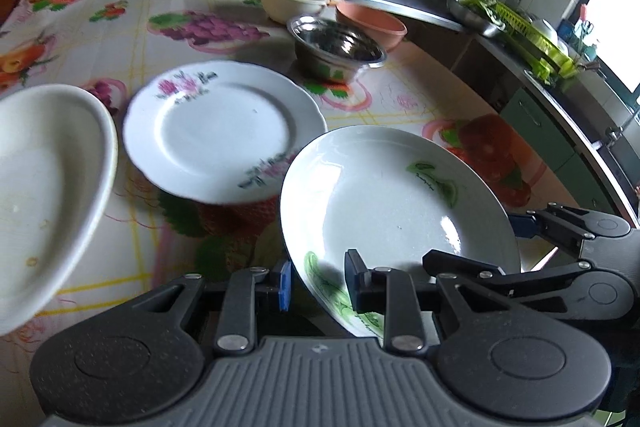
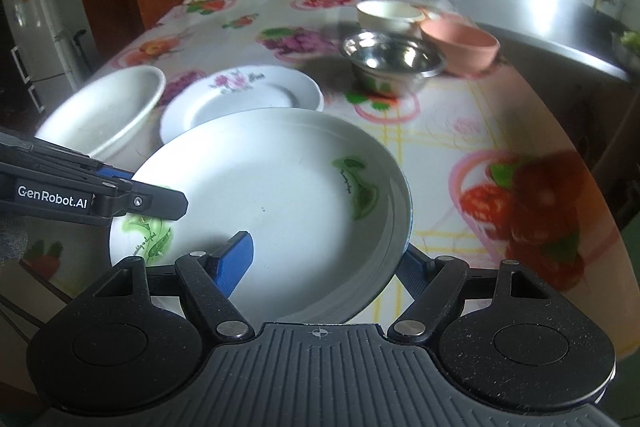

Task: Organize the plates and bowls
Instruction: 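Lift the green-leaf plate with both tools and carry it toward the basin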

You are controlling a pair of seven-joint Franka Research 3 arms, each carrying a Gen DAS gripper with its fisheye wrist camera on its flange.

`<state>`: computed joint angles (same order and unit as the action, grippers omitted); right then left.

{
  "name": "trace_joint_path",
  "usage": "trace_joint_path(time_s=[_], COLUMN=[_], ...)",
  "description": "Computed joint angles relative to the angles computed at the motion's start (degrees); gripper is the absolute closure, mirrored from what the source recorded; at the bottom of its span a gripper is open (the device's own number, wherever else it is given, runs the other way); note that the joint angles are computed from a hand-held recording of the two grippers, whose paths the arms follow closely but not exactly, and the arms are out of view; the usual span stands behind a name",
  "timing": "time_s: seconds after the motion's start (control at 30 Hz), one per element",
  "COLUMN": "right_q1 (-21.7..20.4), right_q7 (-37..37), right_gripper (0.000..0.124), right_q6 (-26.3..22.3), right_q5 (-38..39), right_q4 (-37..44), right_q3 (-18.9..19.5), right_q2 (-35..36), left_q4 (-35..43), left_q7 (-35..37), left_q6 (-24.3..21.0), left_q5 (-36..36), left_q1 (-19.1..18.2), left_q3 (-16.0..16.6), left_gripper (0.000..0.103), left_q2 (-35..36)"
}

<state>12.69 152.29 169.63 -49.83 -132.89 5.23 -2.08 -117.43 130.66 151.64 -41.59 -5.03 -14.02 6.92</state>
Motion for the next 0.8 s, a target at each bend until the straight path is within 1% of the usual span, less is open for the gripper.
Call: trace_joint_path(time_s=[0.1, 0.23, 0.43, 0.53, 0.67, 0.8], right_q1=[0.43, 1.74, 5.33, 7.14, 8.7, 8.5], right_q7=[-0.83, -3.99, -10.13, -14.78, -22.53, -32.29], right_gripper=[0.047, 0.047, 0.047, 0.047, 0.047, 0.047], right_q6=[0.21, 0.39, 0.63, 1.28, 1.29, 0.64], right_q5=[-0.15, 1.08, 4.01, 7.42, 13.65, 21.72], right_q4=[1.77, 4.65, 10.91, 14.21, 19.48, 25.14], right_q3=[0.07, -0.45, -2.28, -3.11, -2.96, -0.82], right_q2=[0.88, 2.69, 7.18, 9.83, 14.12, 18.78], left_q4=[-0.2, -0.37, -0.41, -0.05, 0.92, 1.73], left_q7=[0.09, -0.26, -1.66, -3.17, -5.54, -8.89], left_q6=[0.68, 1.93, 3.85, 5.03, 6.21, 7.19], left_q5=[-0.95, -1.35, -1.66, -0.88, 0.36, 2.87], left_q1=[0.39, 0.65, 1.45, 2.11, 3.5, 5.07], left_q3=[0.33, 1.04, 2.2, 2.84, 3.49, 4.06], left_gripper=[0.078, 0.078, 0.078, 0.078, 0.078, 0.078], left_q2=[-0.82, -1.54, -2.15, -1.96, -1.31, -0.37])
